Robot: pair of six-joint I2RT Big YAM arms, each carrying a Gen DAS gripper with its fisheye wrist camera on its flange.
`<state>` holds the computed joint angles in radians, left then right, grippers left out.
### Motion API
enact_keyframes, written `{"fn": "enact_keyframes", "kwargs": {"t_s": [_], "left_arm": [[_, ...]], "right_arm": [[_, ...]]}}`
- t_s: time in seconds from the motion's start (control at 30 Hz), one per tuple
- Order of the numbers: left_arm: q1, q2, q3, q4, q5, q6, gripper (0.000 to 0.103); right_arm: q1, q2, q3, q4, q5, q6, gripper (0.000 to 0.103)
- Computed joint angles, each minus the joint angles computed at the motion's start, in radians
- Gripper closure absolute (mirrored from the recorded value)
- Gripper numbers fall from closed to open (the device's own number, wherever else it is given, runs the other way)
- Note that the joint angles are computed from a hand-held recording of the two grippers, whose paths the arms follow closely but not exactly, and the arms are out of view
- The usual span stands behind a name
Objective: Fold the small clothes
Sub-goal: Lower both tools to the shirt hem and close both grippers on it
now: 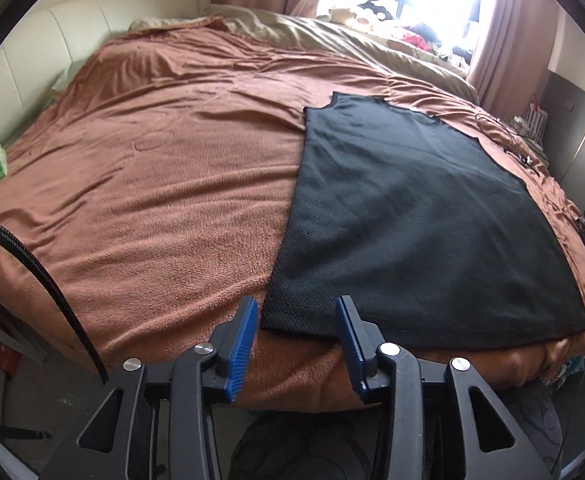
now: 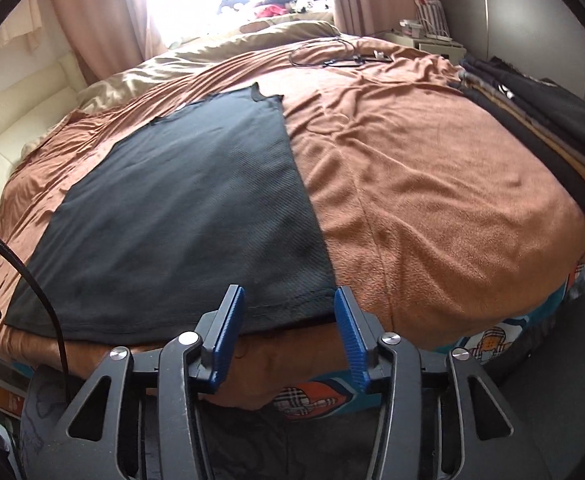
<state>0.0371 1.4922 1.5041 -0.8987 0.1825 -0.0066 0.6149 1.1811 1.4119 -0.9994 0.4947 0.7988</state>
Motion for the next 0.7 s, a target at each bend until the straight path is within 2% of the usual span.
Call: {"fn": "enact_keyframes", "kwargs": {"t_s": [0.17,0.33,0.53,0.6,0.63,0.67,0.7], "left_arm": [[0.007,0.051,0.031,-0.024,0.006,-0.010,0.069],[0.011,0.065,0.029,-0.007,0.012,-0.014,0.073],[0.015,0.082,0.049,-0.027,0.041,-0.028,0.083],[0.019,0.081,0.047,-0.032,0.067,-0.034,0.090],[0.020,0.082,0.047,-0.035,0.078,-0.039,0.094],[0.021,0.080,0.045,-0.033,0.083,-0.042,0.095],[0.022,0.080,0.045,-0.032,0.085,-0.045,0.096]], "right_arm": [[-0.023,0.003,-0.014,0.008,-0.033,0.020,0.064],[-0.047,0.004,-0.028,0.028,-0.053,0.022,0.067],[-0.085,-0.009,-0.067,0.113,-0.104,0.049,0.067],[-0.099,-0.022,-0.092,0.150,-0.125,0.074,0.068],[-0.102,-0.025,-0.098,0.154,-0.129,0.086,0.074],[-0.104,-0.030,-0.104,0.155,-0.127,0.098,0.088],[-0.105,-0.037,-0.111,0.159,-0.129,0.108,0.095]]}}
